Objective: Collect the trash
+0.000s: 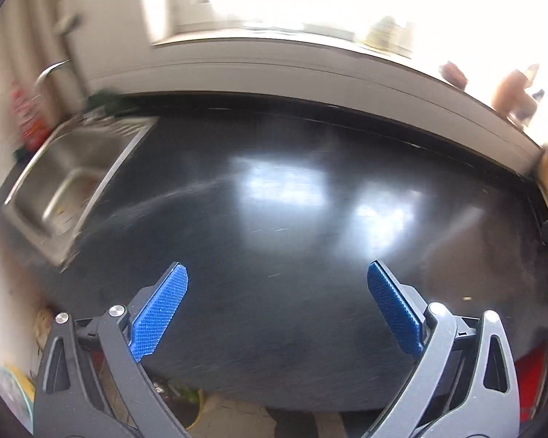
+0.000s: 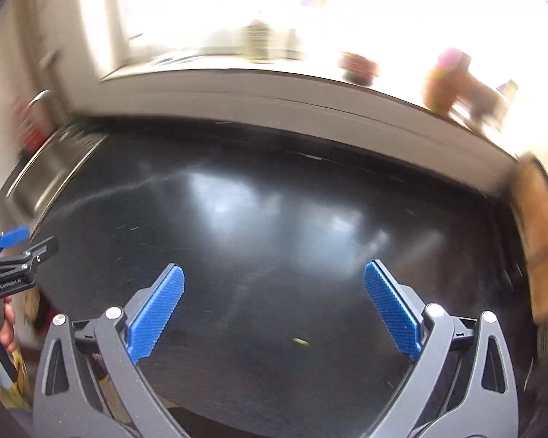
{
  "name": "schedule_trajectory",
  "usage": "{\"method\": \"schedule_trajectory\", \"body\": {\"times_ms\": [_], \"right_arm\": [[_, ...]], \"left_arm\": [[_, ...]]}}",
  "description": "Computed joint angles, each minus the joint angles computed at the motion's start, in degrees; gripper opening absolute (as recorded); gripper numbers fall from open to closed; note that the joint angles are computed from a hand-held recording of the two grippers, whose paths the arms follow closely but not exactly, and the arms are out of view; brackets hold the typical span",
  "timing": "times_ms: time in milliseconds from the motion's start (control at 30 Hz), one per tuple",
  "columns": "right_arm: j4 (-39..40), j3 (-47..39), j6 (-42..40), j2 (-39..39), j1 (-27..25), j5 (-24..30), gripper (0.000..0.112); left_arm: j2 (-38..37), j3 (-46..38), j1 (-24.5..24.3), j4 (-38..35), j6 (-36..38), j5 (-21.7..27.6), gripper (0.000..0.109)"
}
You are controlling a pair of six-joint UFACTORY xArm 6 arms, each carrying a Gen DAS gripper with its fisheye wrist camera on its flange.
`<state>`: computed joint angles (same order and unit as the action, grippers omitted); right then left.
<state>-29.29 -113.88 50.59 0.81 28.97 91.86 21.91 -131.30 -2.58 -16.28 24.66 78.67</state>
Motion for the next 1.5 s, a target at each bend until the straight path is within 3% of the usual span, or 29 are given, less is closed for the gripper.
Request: {"method": "schedule_trajectory", "body": {"times_ms": [200,433,1500], "right_arm": [[-1.8,11.0,6.3,-10.4,-0.9,2.1,0.096],[-0.7,15.4,8.0,-13.8,-2.6,0.3,0.096],[3.0,15.9,4.5,-13.7,-6.2,-3.2,0.096]], "left_arm": [[3.2,-6.5,-7.2,3.2,0.1,3.7,0.096],[3.5,-7.1,-10.8,4.7,-0.4,4.3,0.096],[3.4,-6.1,-11.4,6.5,-2.4,4.7,0.096]]}}
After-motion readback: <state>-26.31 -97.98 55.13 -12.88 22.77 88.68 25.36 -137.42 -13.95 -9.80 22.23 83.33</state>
